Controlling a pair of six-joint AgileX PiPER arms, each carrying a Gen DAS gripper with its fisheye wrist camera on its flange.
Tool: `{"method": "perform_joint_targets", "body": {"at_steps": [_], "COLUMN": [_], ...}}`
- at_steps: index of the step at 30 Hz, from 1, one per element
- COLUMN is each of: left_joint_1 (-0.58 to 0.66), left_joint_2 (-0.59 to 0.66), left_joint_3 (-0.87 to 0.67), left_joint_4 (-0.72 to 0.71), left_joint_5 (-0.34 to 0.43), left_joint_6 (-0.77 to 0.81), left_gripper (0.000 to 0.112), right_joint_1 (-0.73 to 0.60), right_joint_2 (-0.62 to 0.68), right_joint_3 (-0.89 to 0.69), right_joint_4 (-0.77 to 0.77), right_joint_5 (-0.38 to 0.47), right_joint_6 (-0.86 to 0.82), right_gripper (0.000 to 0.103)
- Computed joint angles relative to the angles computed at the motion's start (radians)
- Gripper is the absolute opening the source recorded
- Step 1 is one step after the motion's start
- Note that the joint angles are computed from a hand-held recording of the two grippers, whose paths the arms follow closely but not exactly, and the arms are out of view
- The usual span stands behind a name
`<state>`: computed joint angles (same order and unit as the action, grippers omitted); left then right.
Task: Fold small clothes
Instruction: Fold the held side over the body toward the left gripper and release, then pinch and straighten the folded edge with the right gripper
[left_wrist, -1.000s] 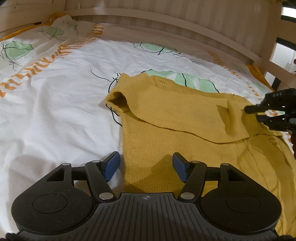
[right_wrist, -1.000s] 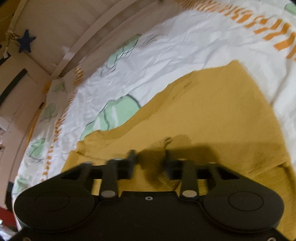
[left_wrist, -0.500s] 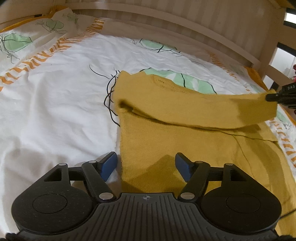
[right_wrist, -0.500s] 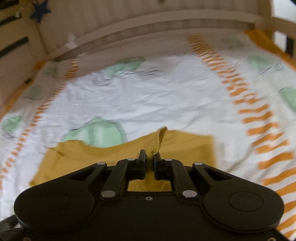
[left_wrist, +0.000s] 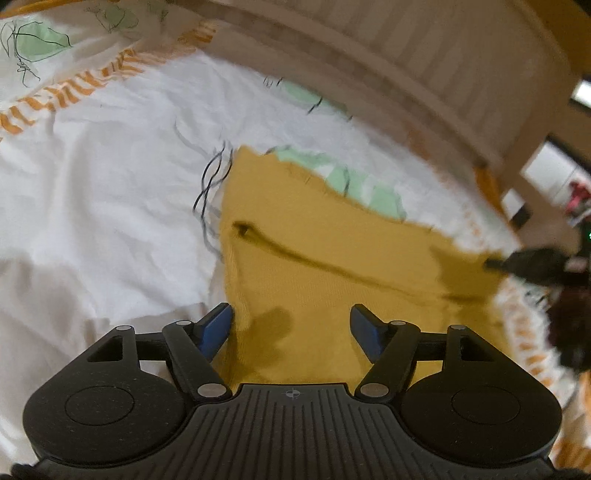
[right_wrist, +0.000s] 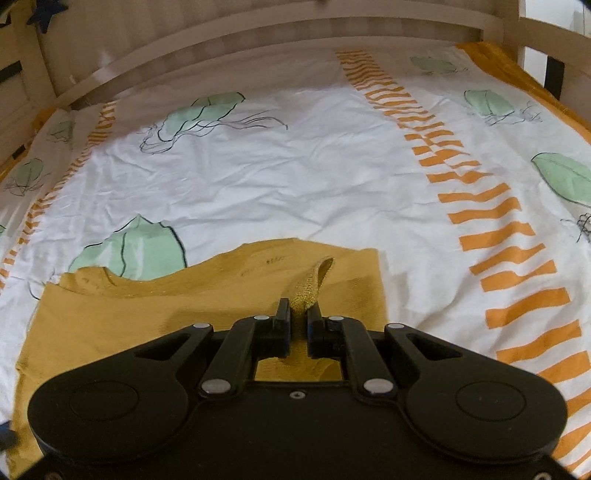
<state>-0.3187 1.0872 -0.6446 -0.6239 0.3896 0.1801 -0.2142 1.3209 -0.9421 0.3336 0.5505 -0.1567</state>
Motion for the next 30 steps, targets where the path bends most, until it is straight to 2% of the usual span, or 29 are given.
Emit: {"method": "perform_joint_targets", "body": {"at_steps": [6, 8, 9, 11, 13, 14, 16, 19, 22, 25, 30], "left_joint_1": [0.061, 0.079, 0.077, 0.064, 0.063, 0.068, 0.073, 0.068, 0.057, 0.057, 0.047], "left_joint_2": [-0.052, -0.048, -0.043, -0.033, -0.020, -0.017, -0.010, 0.006, 0.040, 0.068, 0.070], "left_joint_3": [0.009, 0.012, 0.011, 0.007, 0.003, 0.004, 0.006, 0.003, -0.013, -0.020, -0.020], "left_joint_4": [-0.242, -0.310, -0.312, -0.274, -0.272, -0.280, -0.285, -0.229, -0.096, -0.021, 0.004], "left_joint_5": [0.045, 0.067, 0.065, 0.051, 0.056, 0.062, 0.065, 0.062, 0.069, 0.077, 0.072], "left_joint_6": [0.230, 0.297, 0.301, 0.270, 0.273, 0.279, 0.282, 0.228, 0.088, 0.012, 0.005], "left_gripper": [0.068, 0.068, 0.068, 0.068, 0.068, 0.068, 0.068, 0.068, 0.068, 0.068, 0.068], "right_joint_1": [0.025, 0.008, -0.002, -0.052, -0.124, -0.163, -0.213, -0.236, -0.235, -0.215, -0.118], "right_joint_2": [0.005, 0.029, 0.031, 0.017, 0.006, 0.001, -0.007, -0.029, -0.048, -0.067, -0.054], "right_joint_3": [0.019, 0.015, 0.026, 0.065, 0.095, 0.108, 0.121, 0.136, 0.155, 0.182, 0.184], "right_joint_4": [-0.173, -0.138, -0.119, 0.017, 0.196, 0.282, 0.355, 0.305, 0.245, 0.219, 0.145], "right_joint_5": [-0.058, -0.047, -0.061, -0.098, -0.105, -0.098, -0.082, -0.085, -0.101, -0.119, -0.163], "right_joint_6": [0.116, 0.071, 0.057, -0.051, -0.180, -0.247, -0.314, -0.339, -0.351, -0.396, -0.386], "right_gripper": [0.015, 0.018, 0.025, 0.028, 0.037, 0.038, 0.038, 0.038, 0.038, 0.038, 0.038]}}
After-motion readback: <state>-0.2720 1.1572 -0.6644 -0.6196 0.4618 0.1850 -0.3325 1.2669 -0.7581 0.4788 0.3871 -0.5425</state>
